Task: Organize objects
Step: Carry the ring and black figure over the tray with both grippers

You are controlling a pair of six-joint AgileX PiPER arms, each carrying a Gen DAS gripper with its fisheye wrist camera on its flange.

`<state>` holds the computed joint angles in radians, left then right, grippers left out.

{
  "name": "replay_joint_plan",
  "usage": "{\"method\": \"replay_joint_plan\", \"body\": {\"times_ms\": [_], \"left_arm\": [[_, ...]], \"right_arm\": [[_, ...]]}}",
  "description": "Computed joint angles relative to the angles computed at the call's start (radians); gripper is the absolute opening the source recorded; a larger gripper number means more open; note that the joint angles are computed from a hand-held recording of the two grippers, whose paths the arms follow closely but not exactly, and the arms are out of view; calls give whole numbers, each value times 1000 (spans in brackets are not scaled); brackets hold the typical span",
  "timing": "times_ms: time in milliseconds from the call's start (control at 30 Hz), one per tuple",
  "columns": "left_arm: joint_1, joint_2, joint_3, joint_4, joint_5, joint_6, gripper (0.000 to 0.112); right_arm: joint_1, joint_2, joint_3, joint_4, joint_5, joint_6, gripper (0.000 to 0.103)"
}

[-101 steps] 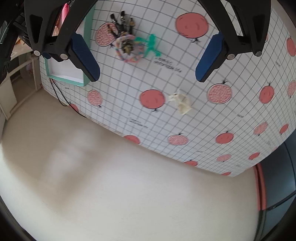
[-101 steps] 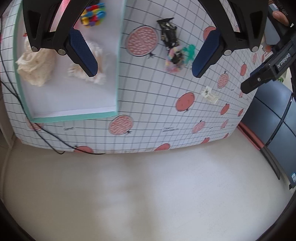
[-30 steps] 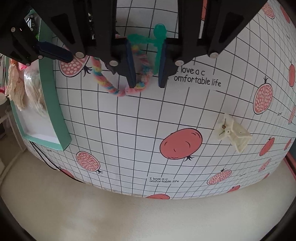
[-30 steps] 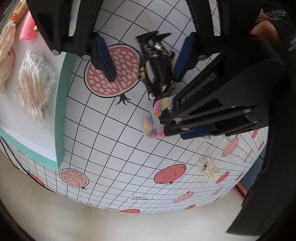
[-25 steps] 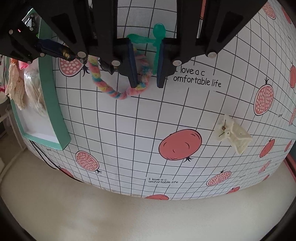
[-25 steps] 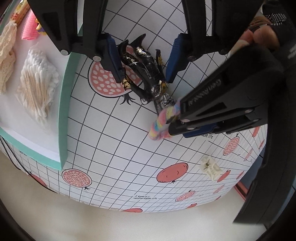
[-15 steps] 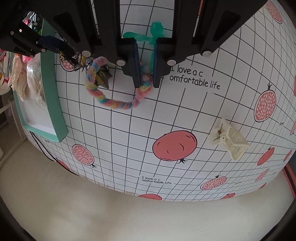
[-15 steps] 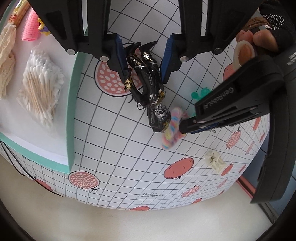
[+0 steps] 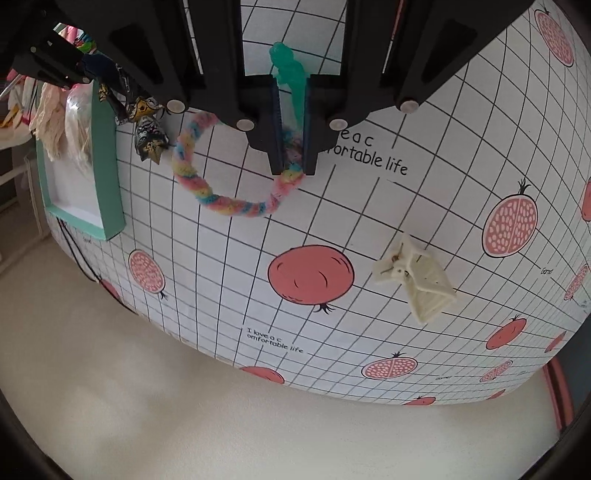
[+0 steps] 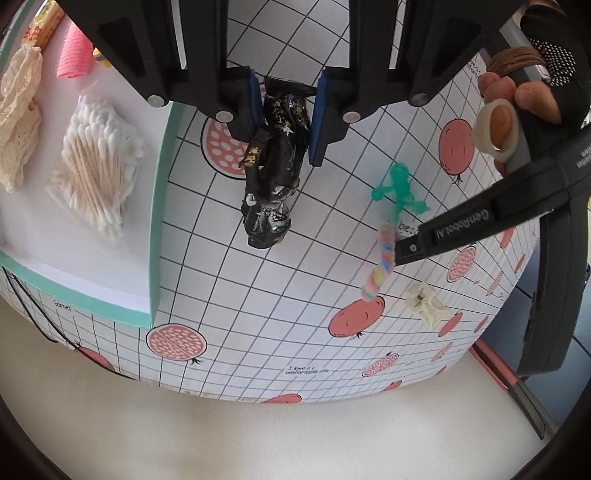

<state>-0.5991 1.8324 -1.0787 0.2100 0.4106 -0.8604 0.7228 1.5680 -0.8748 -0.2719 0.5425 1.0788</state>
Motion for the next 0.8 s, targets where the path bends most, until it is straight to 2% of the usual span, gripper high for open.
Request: {"method": "replay_joint_plan", "body": {"times_ms": [233, 500, 800], "left_arm": [[8, -46, 0, -6, -8, -9, 10], [-17, -107, -25, 16, 9, -51, 10], [-114, -119, -112, 80, 55, -123, 10]], "right_arm": [[16, -64, 0, -74, 26, 73, 24], [32, -177, 12, -180, 94, 173, 24], [-12, -344, 110, -208, 166, 213, 24]]}}
